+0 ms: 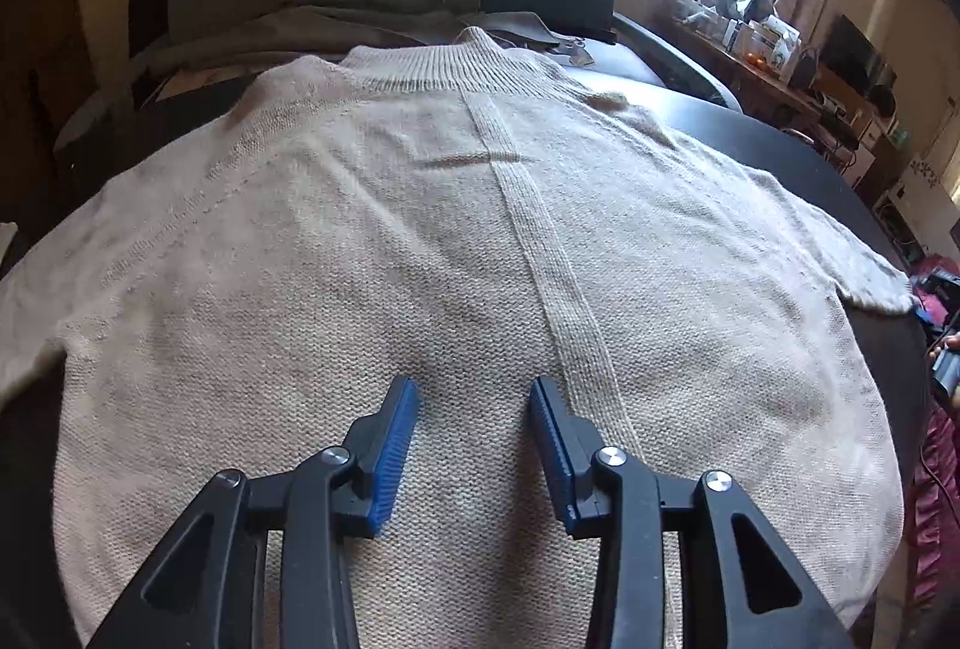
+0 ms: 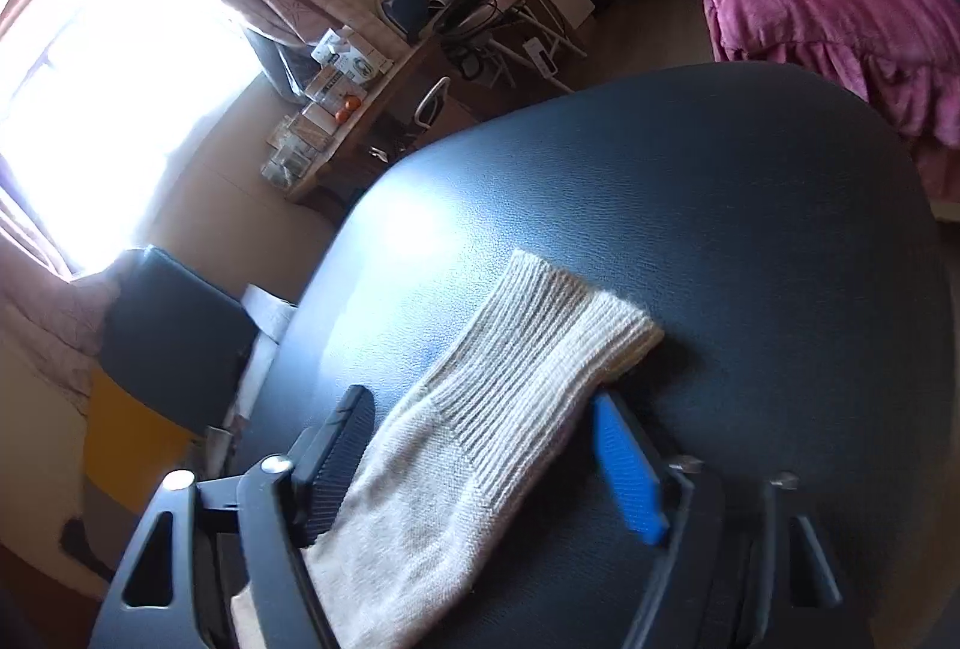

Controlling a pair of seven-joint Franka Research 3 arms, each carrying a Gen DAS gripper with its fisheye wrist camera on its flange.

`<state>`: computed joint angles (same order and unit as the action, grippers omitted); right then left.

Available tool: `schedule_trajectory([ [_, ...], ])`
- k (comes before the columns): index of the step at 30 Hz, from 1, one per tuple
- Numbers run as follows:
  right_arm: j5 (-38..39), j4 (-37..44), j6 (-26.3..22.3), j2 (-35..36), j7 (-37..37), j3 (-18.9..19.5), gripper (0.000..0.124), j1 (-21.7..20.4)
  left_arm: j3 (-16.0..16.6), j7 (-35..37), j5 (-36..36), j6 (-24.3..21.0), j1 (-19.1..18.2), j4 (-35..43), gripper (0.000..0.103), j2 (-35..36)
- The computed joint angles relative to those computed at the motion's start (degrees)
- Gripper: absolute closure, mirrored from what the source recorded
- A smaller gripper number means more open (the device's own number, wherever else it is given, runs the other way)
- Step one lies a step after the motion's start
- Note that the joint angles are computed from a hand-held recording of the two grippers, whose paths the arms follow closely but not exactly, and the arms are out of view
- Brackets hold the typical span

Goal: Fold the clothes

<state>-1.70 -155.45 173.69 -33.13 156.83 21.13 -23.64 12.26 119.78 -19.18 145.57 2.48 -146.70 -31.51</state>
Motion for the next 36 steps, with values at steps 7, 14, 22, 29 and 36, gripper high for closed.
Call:
schedule_trajectory([
  [7, 1.09, 4.91, -0.63, 6.29, -3.05, -5.11, 0.118, 7.4, 0.94, 1.75, -1.49, -1.2, -0.51, 0.8, 0.061, 0.51],
  [14, 6.09, 19.57, 4.46, 18.67, -17.46, -10.81, 0.118, 26.14, 2.21, 1.29, -5.71, -9.19, 0.15, 5.95, 0.061, 3.56],
  [22, 15.5, 37.24, 2.18, 34.47, -32.68, -10.7, 0.118, 43.02, 4.34, 1.81, -19.35, -23.5, 2.06, 15.88, 0.061, 11.03],
  [29, 8.74, 46.04, -6.45, 43.28, -31.74, -12.79, 0.113, 54.0, 2.41, 1.05, -28.42, -32.1, 4.58, 23.28, 0.061, 18.72],
  [36, -13.41, 40.59, -6.21, 38.98, -14.01, -19.4, 0.054, 62.45, -1.63, -3.5, -34.87, -36.72, 8.4, 29.19, 0.061, 25.88],
])
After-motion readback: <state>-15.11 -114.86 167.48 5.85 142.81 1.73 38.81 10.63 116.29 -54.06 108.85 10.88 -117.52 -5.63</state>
